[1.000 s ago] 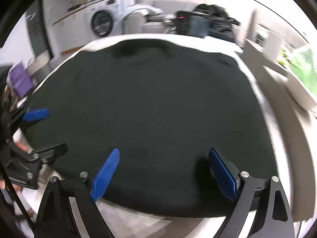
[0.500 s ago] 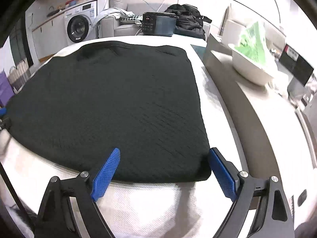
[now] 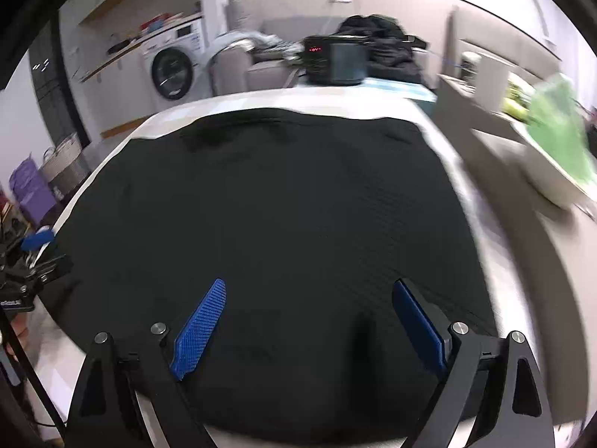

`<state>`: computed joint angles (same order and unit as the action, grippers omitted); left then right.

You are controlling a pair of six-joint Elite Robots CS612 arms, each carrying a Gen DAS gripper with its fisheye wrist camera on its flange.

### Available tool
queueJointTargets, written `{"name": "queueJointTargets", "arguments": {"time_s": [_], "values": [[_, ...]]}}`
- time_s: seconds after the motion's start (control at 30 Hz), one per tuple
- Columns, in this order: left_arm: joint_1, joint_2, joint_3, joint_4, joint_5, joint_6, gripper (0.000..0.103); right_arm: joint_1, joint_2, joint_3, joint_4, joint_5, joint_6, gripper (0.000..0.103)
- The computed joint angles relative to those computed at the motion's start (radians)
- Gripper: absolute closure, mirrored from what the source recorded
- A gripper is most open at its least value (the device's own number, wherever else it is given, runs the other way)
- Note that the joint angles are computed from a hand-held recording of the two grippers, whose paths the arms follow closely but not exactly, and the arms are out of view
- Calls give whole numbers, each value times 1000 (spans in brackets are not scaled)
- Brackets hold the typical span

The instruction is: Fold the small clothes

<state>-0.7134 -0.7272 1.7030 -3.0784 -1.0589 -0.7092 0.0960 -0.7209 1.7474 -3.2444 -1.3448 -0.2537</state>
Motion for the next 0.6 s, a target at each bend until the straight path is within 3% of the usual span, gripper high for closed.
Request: {"name": "queueJointTargets", "arguments": {"time_s": [0.13, 0.2, 0.3, 0.4, 0.47, 0.53, 0.6], "values": [[17, 40, -83, 64, -36, 86, 1, 32, 28, -63, 85, -14, -40, 11], [29, 50, -100, 104, -67, 80, 1, 42, 51, -107, 124, -47, -83, 11], [53, 49, -74, 43, -135, 35, 0, 40, 59, -106, 84, -117, -100, 11], [55, 26, -41, 92, -66, -16, 0, 5, 53, -98, 72, -147, -35, 10], [62, 16, -22, 91, -61, -50, 0, -5, 59, -102, 56, -235, 5, 10], [67, 8, -20, 115, -65, -71, 1, -28, 53, -102, 86, -203, 58, 10], [69, 8, -19, 66, -69, -49, 1, -40, 45, -96, 93, -170, 96, 10]]}}
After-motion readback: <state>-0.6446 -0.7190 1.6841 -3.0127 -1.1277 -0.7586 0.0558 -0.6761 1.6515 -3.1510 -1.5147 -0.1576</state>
